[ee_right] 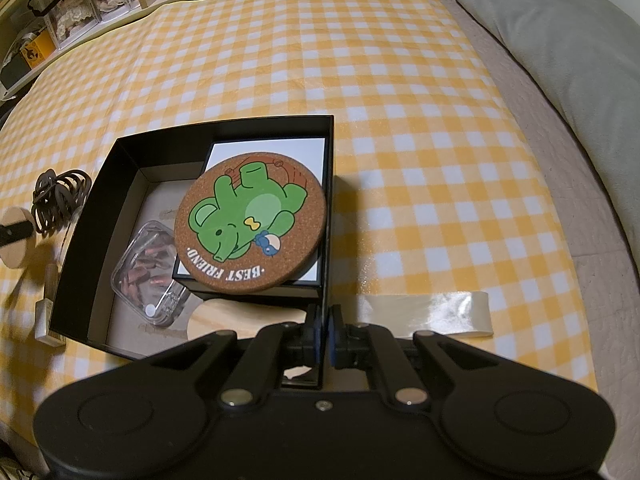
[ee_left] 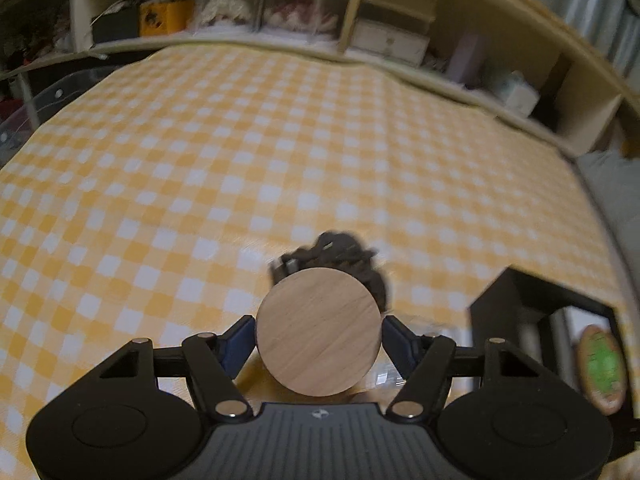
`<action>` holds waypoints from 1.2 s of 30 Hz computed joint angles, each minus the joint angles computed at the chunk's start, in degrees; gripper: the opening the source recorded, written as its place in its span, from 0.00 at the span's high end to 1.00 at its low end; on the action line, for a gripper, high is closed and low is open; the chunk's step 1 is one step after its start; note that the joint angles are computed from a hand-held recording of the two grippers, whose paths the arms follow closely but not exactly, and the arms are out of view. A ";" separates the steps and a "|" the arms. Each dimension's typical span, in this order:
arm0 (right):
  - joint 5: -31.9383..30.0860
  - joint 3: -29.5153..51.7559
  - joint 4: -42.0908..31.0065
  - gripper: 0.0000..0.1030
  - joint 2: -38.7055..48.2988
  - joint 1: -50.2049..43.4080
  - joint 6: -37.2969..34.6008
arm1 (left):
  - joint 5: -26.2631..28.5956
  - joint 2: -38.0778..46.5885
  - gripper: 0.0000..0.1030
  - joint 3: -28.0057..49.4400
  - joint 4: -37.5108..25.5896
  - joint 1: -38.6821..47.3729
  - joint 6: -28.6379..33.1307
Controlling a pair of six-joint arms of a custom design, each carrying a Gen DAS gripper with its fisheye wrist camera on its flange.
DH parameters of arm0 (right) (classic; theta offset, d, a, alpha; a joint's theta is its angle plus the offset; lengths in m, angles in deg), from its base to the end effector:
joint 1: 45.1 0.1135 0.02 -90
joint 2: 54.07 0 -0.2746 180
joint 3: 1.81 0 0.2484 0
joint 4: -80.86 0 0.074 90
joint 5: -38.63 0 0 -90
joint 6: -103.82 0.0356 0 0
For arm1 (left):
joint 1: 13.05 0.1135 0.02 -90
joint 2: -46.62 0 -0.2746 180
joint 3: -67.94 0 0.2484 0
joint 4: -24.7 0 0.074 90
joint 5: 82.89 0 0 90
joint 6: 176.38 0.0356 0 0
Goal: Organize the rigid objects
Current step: 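Carry the wooden disc with the left tool into the black box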
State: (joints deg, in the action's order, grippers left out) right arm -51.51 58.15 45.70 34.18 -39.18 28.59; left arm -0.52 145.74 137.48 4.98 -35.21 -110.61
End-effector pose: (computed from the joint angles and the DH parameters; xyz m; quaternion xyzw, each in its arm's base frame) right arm 0.2778 0.0289 0.1722 0.0748 0.9704 0.0424 0.2257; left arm 0.3267 -0.1279 0.1792 -0.0400 0.9349 -0.0793 0.3435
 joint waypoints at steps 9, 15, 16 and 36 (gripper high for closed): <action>0.24 0.10 -0.01 0.96 0.12 0.37 0.32 | 9.87 -4.89 0.33 1.22 0.73 -5.86 -1.16; 0.19 0.13 -0.11 0.96 0.06 0.19 0.05 | 7.54 1.55 0.33 6.86 2.75 -12.57 0.36; 0.33 0.17 -0.08 0.96 0.12 0.41 0.22 | 6.95 3.13 0.33 8.20 2.67 -13.39 0.41; -0.95 -0.19 0.13 0.95 -0.28 -1.10 -0.94 | 1.24 21.07 0.32 22.48 2.38 -16.36 10.02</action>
